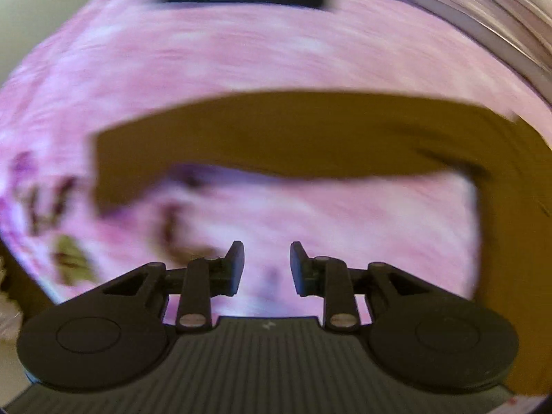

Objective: Fold large clothes

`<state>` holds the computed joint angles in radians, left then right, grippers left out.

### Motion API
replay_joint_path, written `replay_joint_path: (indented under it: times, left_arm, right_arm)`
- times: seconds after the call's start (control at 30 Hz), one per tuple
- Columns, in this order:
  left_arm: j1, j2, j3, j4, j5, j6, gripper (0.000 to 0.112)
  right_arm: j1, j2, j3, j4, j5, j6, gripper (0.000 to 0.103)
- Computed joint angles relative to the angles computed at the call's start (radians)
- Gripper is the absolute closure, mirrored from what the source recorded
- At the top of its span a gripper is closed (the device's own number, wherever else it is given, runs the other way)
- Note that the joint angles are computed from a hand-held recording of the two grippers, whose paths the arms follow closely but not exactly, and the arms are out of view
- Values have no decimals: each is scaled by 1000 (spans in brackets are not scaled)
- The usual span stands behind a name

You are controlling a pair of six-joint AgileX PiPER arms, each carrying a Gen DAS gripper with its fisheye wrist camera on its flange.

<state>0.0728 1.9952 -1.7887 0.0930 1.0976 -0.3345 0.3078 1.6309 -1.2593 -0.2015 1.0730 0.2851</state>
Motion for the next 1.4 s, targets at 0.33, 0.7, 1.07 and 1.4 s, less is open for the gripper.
replay_joint_path:
  times: [0.33,0.7,1.07,1.4]
  left_arm:
    - [-349,-117,161,-5,-70,-152,86]
    - [-546,-222,238,122,5,-459,85]
    - [-584,-240,204,180,47,-487,85]
    - [-586,-329,340,159,88,-450,85]
  right_arm:
    - [-90,-130,251,233,-282,-427,65]
    - [-189,-213,357,330,-364,-746,101]
    - [-1089,65,-249,814,53,-746,101]
    - [-1051,176,-257,403,-65,-368,65]
